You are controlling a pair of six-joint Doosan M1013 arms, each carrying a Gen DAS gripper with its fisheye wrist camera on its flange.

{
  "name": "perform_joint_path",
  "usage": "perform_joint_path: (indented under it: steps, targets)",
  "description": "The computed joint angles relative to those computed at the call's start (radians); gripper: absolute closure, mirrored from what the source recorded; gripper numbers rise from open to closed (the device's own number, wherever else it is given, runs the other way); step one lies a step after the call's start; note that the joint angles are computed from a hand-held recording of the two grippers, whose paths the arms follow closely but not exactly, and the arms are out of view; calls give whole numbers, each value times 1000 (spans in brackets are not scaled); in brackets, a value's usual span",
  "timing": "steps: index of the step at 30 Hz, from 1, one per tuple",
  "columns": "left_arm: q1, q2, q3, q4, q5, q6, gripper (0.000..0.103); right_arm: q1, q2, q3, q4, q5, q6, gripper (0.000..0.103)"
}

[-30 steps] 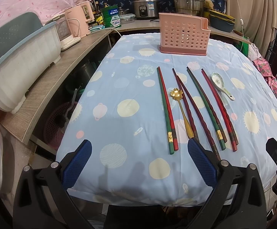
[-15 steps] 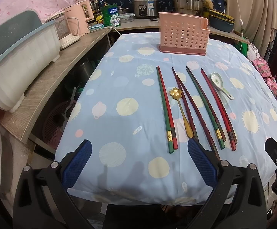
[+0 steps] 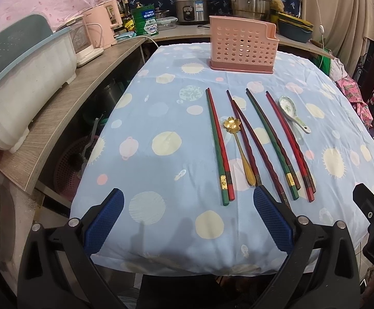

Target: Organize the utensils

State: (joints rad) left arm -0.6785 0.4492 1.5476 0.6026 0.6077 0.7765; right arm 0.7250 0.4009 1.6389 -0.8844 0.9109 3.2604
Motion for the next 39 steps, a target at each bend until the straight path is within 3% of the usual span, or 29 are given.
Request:
perform_joint_path:
  steps: [15, 26, 32, 39]
  targets:
    - [1, 3, -6, -21, 4, 12, 7, 2, 6, 1, 2, -2, 10, 7]
    - [44, 59, -55, -232, 13, 172, 7, -26, 7, 12, 50, -34, -4, 7]
    - [51, 96, -86, -244, 37, 200, 18, -42, 17, 9, 86, -58, -38, 7]
    - [56, 123, -113, -250, 47, 217, 19, -53, 26, 0, 112, -68, -71, 7]
